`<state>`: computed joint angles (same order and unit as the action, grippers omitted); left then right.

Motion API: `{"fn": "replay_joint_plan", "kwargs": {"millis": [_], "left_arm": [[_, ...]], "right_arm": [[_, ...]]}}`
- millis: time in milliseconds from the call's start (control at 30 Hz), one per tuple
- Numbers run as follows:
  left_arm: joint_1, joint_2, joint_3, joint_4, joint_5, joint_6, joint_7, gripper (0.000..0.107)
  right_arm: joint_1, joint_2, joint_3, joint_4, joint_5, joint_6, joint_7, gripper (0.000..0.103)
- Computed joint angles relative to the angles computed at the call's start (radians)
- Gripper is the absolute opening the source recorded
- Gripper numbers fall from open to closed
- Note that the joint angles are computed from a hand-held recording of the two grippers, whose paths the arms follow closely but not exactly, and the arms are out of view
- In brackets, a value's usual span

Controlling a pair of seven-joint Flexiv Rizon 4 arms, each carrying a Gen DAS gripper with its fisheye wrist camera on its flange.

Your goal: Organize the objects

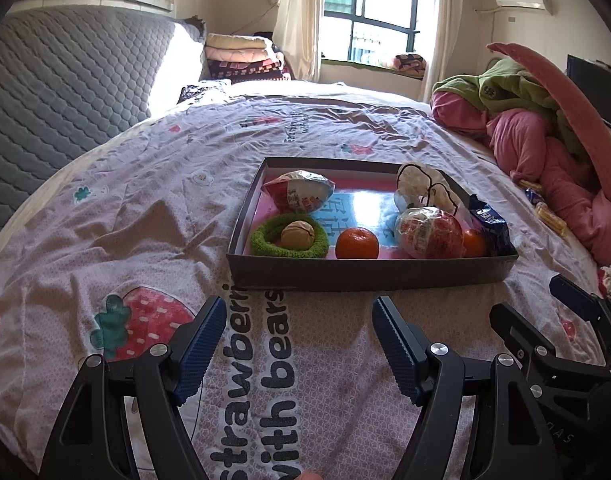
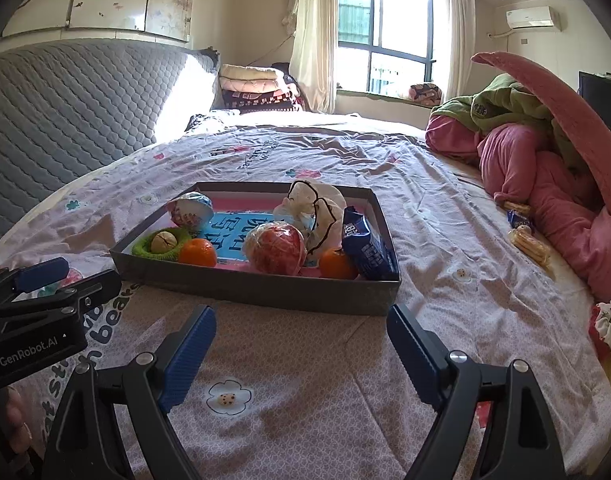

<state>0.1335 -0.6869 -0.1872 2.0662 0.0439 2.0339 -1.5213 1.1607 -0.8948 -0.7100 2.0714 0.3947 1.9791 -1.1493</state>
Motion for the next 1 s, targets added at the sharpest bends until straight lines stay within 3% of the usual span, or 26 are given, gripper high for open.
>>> {"fn": "replay_joint_plan", "kwargs": {"millis": [233,1000], "left_arm": [[0.022,-0.013,-0.008,0.007,0.016,0.007,-0.005,0.076],[-0.027,-0.050,0.035,0.016,-0.001,0.034,0.049,0.076]], "right_arm": [[0.013,-0.006,-0.002,0.006,0.001,-0.013,0.019,0.087],[-0.003,-0.025,0.029,0.005,-0.021,-0.020,0.061,0.087]]}}
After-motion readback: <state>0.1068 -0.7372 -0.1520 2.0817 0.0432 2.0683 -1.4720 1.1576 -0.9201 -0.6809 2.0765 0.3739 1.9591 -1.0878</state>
